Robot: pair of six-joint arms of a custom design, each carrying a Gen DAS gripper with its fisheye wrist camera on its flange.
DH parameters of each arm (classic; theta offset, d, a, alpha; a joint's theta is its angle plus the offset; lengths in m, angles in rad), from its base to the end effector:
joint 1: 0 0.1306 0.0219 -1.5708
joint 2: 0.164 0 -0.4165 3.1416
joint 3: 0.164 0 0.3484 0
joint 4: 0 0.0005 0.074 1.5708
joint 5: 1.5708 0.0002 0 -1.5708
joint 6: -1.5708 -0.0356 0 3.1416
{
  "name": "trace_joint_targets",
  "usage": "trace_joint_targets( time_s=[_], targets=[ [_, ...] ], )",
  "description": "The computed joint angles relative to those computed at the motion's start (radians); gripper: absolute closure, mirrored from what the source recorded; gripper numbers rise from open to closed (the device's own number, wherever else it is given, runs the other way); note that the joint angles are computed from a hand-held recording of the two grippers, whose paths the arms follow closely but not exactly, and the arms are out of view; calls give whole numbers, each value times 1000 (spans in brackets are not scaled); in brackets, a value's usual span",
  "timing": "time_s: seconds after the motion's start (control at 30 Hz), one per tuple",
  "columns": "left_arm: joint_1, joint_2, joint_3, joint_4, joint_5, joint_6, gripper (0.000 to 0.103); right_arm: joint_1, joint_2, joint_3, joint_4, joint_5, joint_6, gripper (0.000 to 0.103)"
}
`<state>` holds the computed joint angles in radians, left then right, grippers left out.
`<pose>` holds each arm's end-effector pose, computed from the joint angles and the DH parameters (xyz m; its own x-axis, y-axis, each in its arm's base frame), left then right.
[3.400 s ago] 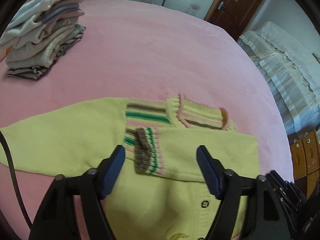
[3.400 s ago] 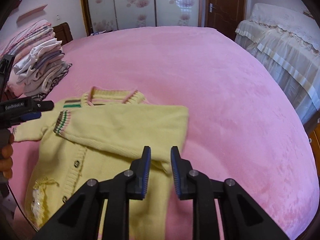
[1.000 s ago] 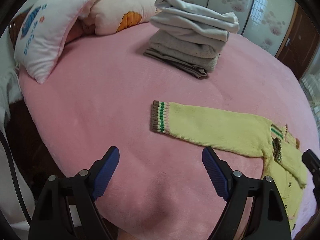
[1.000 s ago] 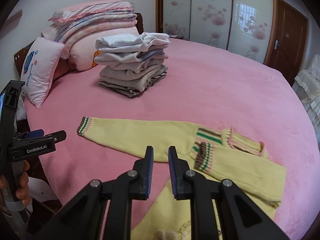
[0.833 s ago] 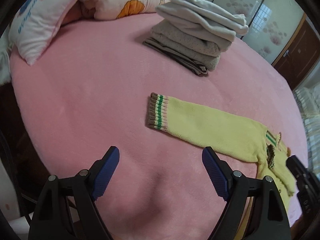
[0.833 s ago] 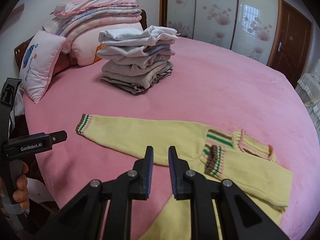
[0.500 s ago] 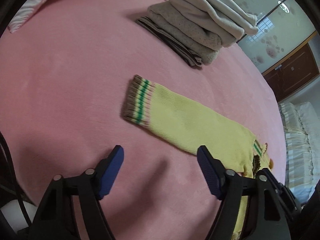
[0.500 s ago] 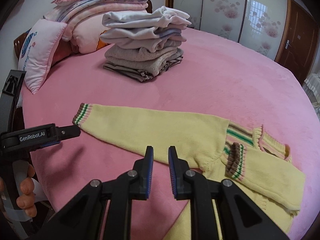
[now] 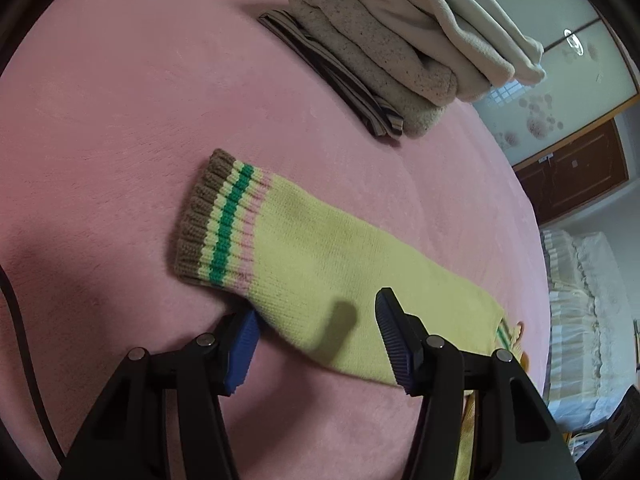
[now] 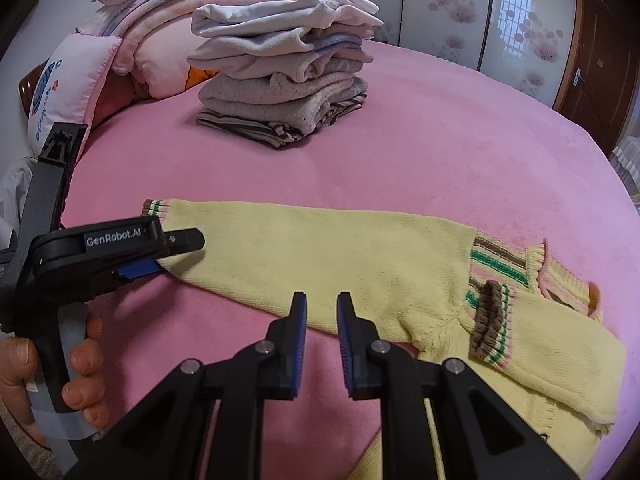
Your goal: Fold small clothes
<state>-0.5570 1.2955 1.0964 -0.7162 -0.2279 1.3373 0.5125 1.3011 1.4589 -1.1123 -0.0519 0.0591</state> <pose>0.3293 -0.1962 0.3893 -0.5430 -0.7783 -0.3153 -0.5625 0.6159 -0.5516 0.3350 0.1901 0.5100 -0.6795 -0.4500 -0.5795 -0.5569 0.8305 0.0081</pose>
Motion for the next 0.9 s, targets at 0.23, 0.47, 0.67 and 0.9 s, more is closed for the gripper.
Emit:
trace_joint_targets(
  time_s=[0.23,0.47,0.67,0.9],
  targets=[
    [-3,32,63,-77,-52,-8,92,-9,0,-5,-8,-16,-3,88],
    [-50,52,189,-167,-144,-70,94,-43,-12,4,-18,-38,-9,88],
    [-108,116,356,-171,-168,-189,94,-113,-40,14,-31,-62,-11,88],
    [-187,270,572,-181,-107,-321,94,-260,-83,13,-42,-82,23,88]
  ],
)
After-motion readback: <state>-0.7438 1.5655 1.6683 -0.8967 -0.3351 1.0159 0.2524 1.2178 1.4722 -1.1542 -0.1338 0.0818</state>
